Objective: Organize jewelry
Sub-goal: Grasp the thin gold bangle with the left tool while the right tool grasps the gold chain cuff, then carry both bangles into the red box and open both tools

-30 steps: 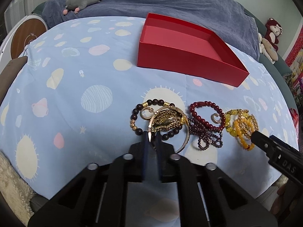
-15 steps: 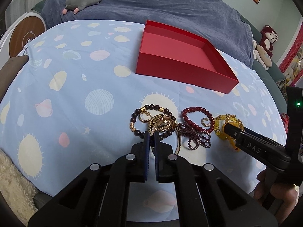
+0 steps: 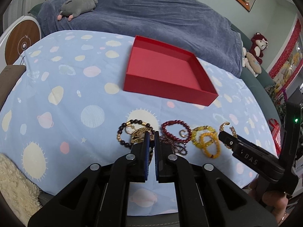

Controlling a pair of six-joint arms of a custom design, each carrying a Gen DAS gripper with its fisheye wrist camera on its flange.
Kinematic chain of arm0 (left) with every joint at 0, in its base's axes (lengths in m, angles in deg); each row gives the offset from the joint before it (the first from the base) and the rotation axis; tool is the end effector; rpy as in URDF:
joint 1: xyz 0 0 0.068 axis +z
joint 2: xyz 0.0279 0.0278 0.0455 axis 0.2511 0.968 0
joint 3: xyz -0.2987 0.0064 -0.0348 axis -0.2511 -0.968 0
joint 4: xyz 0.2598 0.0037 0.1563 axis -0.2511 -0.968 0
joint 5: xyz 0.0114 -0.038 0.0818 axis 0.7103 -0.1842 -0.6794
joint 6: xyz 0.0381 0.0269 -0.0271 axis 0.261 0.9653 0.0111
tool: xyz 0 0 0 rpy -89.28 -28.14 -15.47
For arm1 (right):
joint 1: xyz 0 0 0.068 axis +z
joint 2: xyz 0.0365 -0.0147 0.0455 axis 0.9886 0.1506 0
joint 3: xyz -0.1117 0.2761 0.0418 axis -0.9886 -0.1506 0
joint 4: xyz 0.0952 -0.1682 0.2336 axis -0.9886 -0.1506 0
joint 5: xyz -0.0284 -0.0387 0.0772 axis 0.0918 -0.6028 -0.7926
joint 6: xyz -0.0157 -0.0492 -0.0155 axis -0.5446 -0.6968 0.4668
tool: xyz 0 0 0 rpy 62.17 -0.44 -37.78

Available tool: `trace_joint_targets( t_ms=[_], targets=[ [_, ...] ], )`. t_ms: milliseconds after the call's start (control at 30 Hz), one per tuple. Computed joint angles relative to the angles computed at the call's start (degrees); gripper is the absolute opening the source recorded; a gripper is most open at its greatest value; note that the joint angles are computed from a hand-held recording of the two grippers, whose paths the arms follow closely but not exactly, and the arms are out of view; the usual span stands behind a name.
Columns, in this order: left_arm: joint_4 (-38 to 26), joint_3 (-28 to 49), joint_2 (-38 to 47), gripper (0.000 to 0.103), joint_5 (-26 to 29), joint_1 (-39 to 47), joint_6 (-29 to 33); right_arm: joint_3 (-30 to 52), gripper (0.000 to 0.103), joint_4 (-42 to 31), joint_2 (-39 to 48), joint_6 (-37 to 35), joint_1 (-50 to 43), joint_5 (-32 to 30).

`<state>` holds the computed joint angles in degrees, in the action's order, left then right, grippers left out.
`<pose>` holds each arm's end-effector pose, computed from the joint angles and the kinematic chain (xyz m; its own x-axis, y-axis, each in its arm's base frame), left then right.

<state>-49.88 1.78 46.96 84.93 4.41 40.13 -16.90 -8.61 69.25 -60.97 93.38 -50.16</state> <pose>0.1551 -0.0251 0.1535 -0.6920 -0.3952 -0.6041 -0.2648 0.9175 -0.2969 0.2537 0.0604 0.1431 -0.8373 -0.1225 -0.5328 -0.2522 0.9512 0.1777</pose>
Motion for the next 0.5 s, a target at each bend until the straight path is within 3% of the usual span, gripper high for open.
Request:
trace_joint_targets(
  t_ms=[500],
  targets=[
    [3.6, 9.3, 7.7, 0.0, 3.6, 6.2, 7.8, 6.8, 0.055, -2.2, 1.0, -1.3, -1.3, -3.1]
  ],
)
